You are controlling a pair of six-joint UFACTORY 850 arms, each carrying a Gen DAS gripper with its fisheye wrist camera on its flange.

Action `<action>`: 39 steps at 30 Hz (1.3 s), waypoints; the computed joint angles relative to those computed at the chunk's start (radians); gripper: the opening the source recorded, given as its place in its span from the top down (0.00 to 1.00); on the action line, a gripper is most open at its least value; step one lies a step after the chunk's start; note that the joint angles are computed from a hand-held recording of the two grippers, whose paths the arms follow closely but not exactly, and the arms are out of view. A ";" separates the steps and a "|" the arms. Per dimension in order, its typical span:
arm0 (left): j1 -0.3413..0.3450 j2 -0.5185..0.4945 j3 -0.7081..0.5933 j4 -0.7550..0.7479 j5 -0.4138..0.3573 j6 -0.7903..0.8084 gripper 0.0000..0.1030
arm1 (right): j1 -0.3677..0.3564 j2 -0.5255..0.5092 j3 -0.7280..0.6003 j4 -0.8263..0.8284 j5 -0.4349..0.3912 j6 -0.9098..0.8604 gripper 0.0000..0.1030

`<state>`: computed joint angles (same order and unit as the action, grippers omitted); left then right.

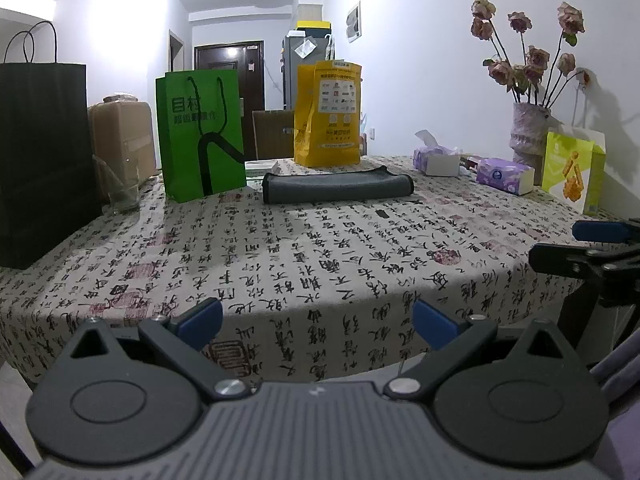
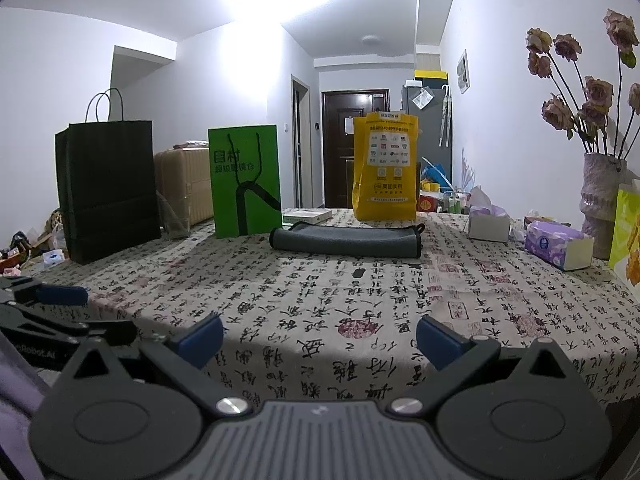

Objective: Fold towel

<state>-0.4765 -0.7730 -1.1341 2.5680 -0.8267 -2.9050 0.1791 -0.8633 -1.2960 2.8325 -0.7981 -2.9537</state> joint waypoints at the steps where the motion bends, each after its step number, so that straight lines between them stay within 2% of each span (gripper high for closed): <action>1: 0.001 -0.001 0.000 0.000 0.002 -0.003 0.00 | 0.003 -0.006 -0.019 0.020 0.037 -0.001 0.00; 3: 0.004 -0.002 0.000 0.004 0.003 -0.013 0.00 | 0.003 -0.019 -0.068 0.030 0.141 0.050 0.00; 6: 0.007 -0.004 -0.003 -0.007 0.006 -0.012 0.00 | -0.002 -0.026 -0.092 0.030 0.186 0.104 0.00; 14: 0.007 -0.005 -0.012 -0.011 0.014 0.006 0.00 | 0.013 -0.013 -0.065 0.102 0.157 -0.019 0.00; 39: 0.005 -0.010 -0.015 -0.013 0.014 -0.001 0.00 | 0.017 -0.004 -0.047 0.098 0.132 -0.025 0.00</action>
